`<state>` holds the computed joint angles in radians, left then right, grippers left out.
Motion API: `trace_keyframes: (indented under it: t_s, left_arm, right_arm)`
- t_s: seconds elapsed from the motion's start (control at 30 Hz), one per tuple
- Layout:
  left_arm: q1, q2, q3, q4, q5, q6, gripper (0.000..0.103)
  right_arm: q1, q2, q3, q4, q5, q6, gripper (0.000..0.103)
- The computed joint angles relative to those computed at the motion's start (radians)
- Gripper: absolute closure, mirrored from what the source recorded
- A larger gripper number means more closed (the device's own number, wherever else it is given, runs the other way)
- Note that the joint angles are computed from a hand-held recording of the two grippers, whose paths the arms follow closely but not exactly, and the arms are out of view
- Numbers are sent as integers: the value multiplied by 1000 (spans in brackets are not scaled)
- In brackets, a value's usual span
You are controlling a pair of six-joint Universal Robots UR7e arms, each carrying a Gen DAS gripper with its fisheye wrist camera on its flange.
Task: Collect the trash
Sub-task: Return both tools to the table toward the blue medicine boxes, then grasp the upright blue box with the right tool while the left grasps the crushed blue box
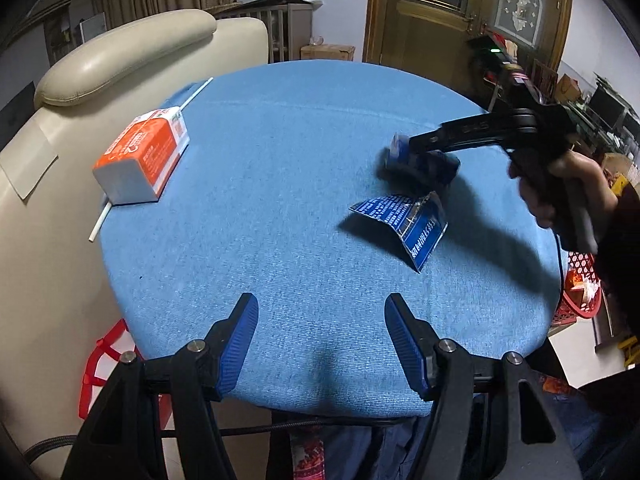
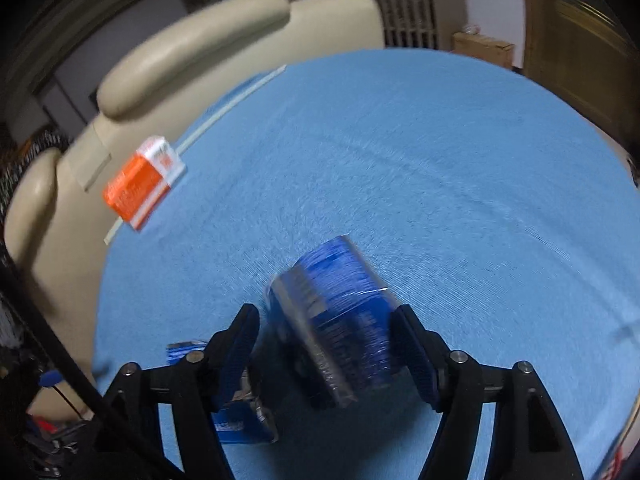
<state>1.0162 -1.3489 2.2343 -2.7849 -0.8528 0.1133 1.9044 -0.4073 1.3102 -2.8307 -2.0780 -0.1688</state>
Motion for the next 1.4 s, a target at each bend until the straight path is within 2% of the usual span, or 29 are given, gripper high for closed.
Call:
trace_keyframes:
  t_s: [0.07,0.17,0.33,0.43,0.63,0.77,0.83,0.9,1.07,1.17,1.27,1.4]
  left_arm:
    - [-3,4,0,2,3,5,36]
    - [-4,13,-6,15,4,7,36]
    - [-20,25,-8,29,16,13,36]
    - [-29,30,-8,32,23,20,36]
    - [-50,44,-15,49,43,20,36]
    - [-64,65,-30,45,38,32,36]
    - [-63,89,-48,39,25,50,31]
    - [-57,113,-70,35,3,69,30]
    - [-22,202,-184,146,-78,97,27]
    - [-5,242,-249,249,-92,33,27]
    - [10,259,-274,240,-132,-45,27]
    - [33,288,-348,327,-205,-225,27]
  right_arm:
    - [-6,10,-19,39,16,-8,30]
    - [-3,28,-41,71,-13,-6,30]
    - [-14,33,-34,27,-24,26,30]
    - [-27,16,9,-42,-14,47,52]
    - [-52,-58,139,-178,63,155,53]
    - [-67,-138,292,-315,130,236,53]
    - [-69,-171,365,-376,147,265,53]
    - [-74,-206,441,-437,173,295,53]
    - [-79,-283,612,-575,190,331,53]
    - [-93,-324,697,-638,207,361,53]
    - [-107,-350,752,-674,209,371,53]
    - [-128,-350,770,-700,229,387,53]
